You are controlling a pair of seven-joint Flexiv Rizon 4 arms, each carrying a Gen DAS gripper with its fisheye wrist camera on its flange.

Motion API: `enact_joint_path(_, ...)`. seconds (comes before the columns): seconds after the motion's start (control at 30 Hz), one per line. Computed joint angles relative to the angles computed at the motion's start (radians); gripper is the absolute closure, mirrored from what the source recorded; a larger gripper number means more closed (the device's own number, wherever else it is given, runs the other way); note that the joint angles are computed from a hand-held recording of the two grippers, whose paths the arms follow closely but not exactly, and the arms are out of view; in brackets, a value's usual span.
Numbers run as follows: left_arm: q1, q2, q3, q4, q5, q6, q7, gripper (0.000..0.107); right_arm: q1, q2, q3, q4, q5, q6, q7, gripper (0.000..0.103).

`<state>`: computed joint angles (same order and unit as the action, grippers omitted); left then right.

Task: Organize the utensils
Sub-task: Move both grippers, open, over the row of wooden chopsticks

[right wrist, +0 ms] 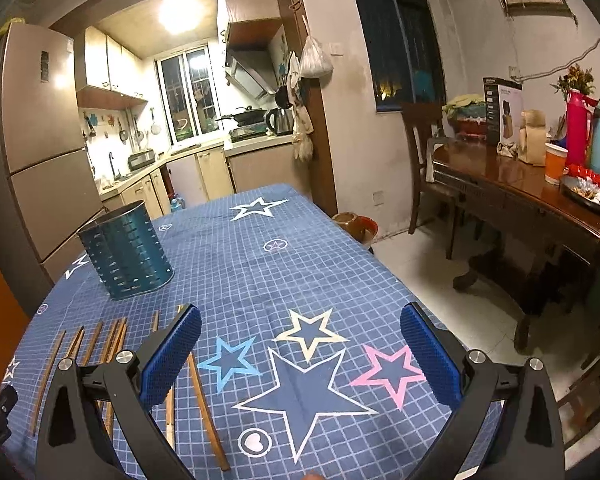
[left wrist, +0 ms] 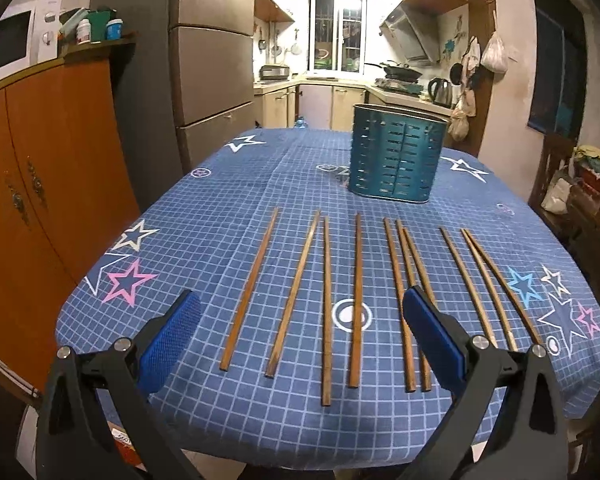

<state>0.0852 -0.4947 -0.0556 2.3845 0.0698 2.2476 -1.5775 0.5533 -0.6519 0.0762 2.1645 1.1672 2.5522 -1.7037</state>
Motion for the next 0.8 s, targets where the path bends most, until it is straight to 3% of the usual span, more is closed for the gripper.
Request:
enact_joint_path(0.13, -0.036, -0.027, 0.029, -0.012, -0.044, 0.049, 0.011, 0.009, -0.009, 0.003, 0.008, 0.021, -0.035, -0.011, 0.039, 0.003)
enact_joint_path(0.3, -0.052, -0.072, 0.048, -0.035, -0.069, 0.13, 0.039, 0.009, -0.02, -0.012, 0.021, 0.085, -0.155, 0.048, 0.18, 0.003)
enact_joint_path(0.43, -0.069, -0.102, 0.058, -0.046, -0.083, 0.189, 0.076, 0.009, -0.009, 0.007, -0.002, 0.105, -0.163, 0.0, 0.22, 0.003)
enact_joint_path(0.6, -0.1, -0.122, 0.069, -0.049, -0.147, 0.236, 0.118, 0.009, -0.079, -0.001, 0.033, 0.18, -0.346, 0.007, 0.421, 0.003)
enact_joint_path(0.67, -0.106, -0.129, 0.071, -0.048, -0.165, 0.253, 0.131, 0.009, -0.063, -0.006, 0.018, 0.193, -0.375, 0.005, 0.446, 0.003)
enact_joint_path(0.8, -0.115, -0.139, 0.069, -0.051, -0.194, 0.268, 0.154, 0.009, 0.027, -0.006, -0.053, 0.178, -0.32, -0.019, 0.411, 0.003)
